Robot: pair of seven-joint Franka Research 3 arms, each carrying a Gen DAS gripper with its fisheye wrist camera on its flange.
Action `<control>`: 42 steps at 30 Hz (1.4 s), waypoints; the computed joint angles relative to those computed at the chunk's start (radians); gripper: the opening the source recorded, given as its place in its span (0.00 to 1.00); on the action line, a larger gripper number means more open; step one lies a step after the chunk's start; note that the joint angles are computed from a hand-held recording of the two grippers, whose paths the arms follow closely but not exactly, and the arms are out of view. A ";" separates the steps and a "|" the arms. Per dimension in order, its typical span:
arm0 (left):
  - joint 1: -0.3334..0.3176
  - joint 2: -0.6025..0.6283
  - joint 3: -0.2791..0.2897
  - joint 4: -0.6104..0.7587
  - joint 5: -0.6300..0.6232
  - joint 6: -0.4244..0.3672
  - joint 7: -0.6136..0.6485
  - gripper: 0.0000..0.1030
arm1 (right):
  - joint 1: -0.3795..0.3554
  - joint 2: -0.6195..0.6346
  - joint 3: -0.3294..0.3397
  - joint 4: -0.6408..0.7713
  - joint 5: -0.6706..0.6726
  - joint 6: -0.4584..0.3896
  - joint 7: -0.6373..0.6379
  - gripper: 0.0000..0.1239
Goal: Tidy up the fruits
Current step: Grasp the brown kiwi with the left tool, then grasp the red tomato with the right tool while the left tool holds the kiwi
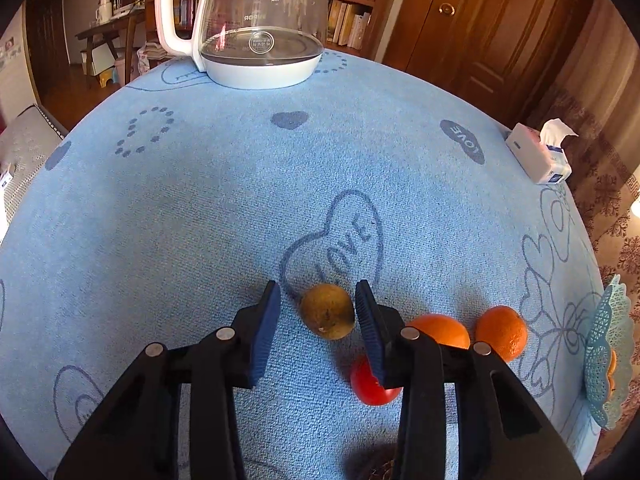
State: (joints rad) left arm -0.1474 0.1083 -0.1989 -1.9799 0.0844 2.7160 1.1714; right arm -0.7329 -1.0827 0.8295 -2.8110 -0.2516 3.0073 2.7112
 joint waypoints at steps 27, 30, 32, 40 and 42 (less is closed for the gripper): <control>-0.001 -0.111 0.019 -0.104 0.176 0.194 -0.146 0.26 | 0.193 0.204 -0.095 0.039 0.018 0.126 -0.198 0.70; 0.003 -0.120 0.021 -0.111 0.194 0.202 -0.167 0.26 | 0.341 0.352 -0.184 0.080 0.034 0.153 -0.319 0.70; 0.006 -0.125 0.021 -0.114 0.222 0.205 -0.195 0.26 | 0.427 0.432 -0.231 0.111 0.049 0.157 -0.387 0.70; 0.017 -0.137 0.021 -0.120 0.336 0.208 -0.293 0.26 | 0.693 0.655 -0.382 0.234 0.138 0.091 -0.594 0.67; 0.018 -0.139 0.022 -0.121 0.334 0.209 -0.293 0.26 | 0.745 0.701 -0.417 0.268 0.142 0.059 -0.640 0.62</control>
